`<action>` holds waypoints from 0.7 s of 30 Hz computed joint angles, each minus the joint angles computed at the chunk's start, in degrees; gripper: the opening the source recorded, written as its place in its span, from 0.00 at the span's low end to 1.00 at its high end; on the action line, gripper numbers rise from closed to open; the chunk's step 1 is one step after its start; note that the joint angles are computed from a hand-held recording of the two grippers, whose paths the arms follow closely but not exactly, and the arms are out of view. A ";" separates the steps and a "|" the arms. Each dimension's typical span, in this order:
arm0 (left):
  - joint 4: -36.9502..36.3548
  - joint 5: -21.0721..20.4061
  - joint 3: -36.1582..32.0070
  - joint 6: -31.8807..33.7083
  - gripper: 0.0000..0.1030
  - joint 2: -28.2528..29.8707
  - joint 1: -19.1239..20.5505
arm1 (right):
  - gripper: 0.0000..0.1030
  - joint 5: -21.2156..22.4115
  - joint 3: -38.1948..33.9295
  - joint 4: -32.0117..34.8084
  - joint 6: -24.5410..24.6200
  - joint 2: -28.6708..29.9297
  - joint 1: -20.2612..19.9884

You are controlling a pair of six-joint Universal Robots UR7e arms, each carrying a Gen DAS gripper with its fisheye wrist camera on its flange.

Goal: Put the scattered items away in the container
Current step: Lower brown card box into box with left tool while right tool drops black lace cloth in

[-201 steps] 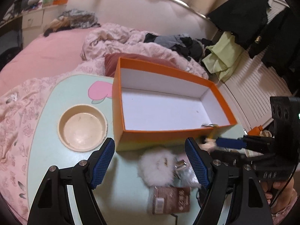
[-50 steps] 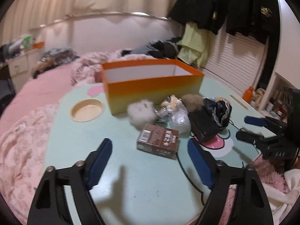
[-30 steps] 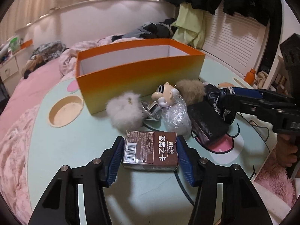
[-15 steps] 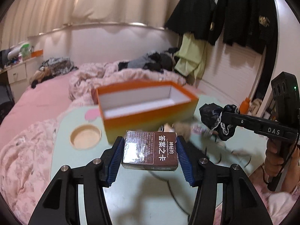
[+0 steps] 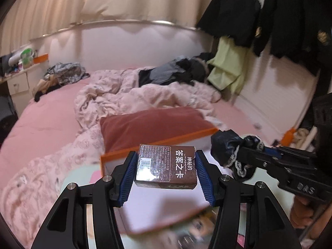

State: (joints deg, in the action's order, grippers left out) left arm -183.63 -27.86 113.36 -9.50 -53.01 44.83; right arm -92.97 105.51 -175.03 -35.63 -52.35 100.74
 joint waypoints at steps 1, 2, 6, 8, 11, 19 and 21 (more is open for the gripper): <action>2.38 0.58 -1.32 -1.05 0.54 0.81 0.92 | 0.23 -0.54 -1.11 0.00 -0.13 1.04 -0.05; 4.92 1.30 -2.55 -3.30 0.54 1.56 1.98 | 0.25 -1.26 -2.25 -0.49 -0.43 2.35 -0.11; 4.62 -4.86 -2.27 -9.35 0.73 0.70 4.65 | 0.34 -3.65 -6.50 1.91 4.36 5.92 -1.37; 4.02 -6.79 -1.02 -13.02 0.76 -0.45 5.06 | 0.34 -2.21 -6.28 1.45 5.42 5.54 -2.00; 2.63 -5.69 1.30 -13.71 0.76 -2.15 3.92 | 0.46 -1.62 -3.67 -3.35 4.92 3.70 -2.05; -1.43 4.97 14.71 -15.65 0.94 -8.67 -7.04 | 0.50 1.50 7.62 -9.98 2.88 -7.39 -1.32; 2.53 5.24 19.01 -22.08 0.94 -10.53 -9.35 | 0.52 1.75 11.63 -12.94 1.39 -9.85 -1.95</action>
State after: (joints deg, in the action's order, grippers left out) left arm -181.10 -22.62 132.37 -31.58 -63.54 35.48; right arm -91.22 117.14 -187.97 -34.25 -62.20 98.79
